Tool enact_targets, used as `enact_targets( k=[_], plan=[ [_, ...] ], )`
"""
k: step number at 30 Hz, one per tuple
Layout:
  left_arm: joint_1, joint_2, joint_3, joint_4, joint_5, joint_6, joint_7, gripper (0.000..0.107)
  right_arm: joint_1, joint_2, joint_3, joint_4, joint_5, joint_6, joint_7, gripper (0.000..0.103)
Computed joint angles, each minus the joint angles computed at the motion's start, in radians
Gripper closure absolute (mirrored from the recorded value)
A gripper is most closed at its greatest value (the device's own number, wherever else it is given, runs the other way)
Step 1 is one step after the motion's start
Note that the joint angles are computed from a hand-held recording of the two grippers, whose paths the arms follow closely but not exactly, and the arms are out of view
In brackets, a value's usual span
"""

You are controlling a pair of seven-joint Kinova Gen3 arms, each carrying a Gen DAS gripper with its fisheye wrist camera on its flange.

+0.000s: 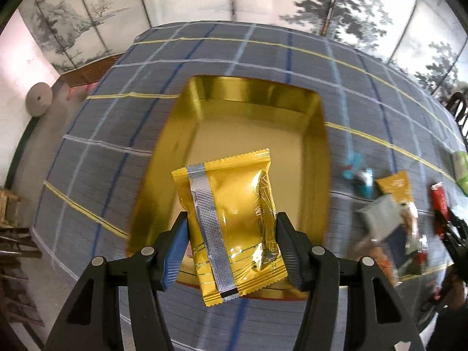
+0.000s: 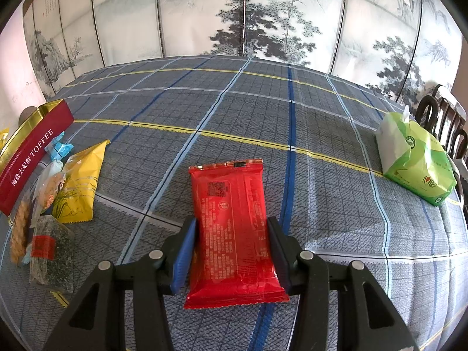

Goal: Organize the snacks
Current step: 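Carry the yellow foil packet into the gold tin and open the left gripper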

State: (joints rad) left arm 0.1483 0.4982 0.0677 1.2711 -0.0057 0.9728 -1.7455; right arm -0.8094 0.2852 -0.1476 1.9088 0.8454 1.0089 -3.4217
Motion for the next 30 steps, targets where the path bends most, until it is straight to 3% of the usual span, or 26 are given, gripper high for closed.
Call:
enact_targets(
  k=[14, 23, 30],
  plan=[
    [-0.002, 0.044, -0.020, 0.011, -0.070, -0.039, -0.064, 0.053, -0.003, 0.008, 0.001, -0.018, -0.017, 0.023, -0.007, 0.055],
    [0.005, 0.041, -0.025, 0.042, -0.103, -0.105, -0.115, 0.053, 0.023, 0.023, 0.010, -0.081, -0.102, 0.052, 0.062, 0.055],
    [-0.023, 0.046, -0.014, 0.038, -0.071, -0.108, -0.155, 0.050, 0.036, 0.037, 0.023, -0.128, -0.166, 0.079, 0.114, 0.055]
  ],
)
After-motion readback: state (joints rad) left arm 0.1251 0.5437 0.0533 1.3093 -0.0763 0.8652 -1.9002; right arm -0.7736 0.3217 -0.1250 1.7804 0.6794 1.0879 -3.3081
